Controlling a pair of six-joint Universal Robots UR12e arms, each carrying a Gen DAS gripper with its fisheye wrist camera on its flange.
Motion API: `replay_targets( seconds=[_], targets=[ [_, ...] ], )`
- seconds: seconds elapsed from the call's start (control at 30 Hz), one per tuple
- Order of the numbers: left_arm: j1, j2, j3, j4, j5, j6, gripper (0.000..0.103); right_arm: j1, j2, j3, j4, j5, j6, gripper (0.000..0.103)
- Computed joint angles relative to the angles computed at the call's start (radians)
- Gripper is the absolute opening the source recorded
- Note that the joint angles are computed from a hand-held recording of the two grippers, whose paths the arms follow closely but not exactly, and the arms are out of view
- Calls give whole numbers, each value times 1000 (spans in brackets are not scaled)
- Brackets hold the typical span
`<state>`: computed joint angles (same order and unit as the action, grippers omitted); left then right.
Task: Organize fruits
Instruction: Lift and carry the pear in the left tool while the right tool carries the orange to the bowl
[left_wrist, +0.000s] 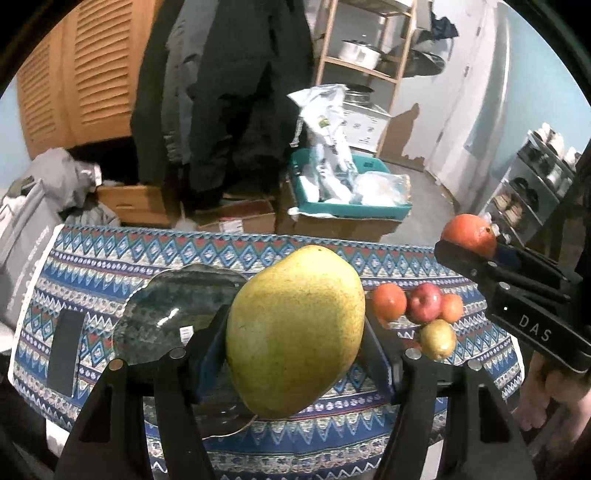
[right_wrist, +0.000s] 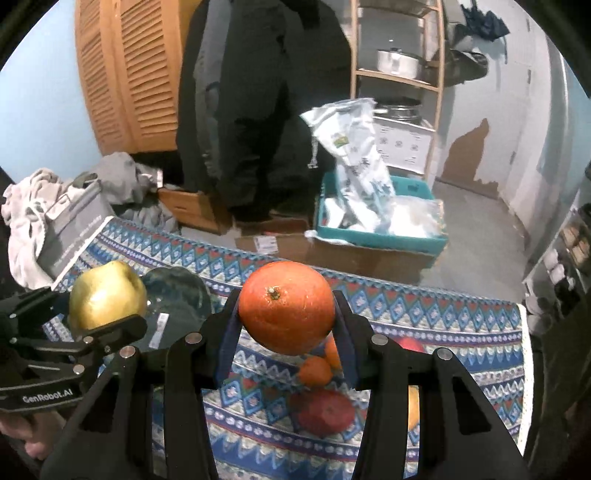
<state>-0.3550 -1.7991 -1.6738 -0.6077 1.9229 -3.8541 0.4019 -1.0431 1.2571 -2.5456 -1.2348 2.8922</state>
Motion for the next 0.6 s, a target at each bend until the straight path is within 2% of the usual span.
replay_targets(
  seconds=[0.43,0.6],
  targets=[
    [49,52,-86,-39,-4,-96,68,59,67,-95,96,5,-49,46],
    [73,62,-117,-62,-34,-129,68,81,97,-137,155,5,-64,46]
  ],
)
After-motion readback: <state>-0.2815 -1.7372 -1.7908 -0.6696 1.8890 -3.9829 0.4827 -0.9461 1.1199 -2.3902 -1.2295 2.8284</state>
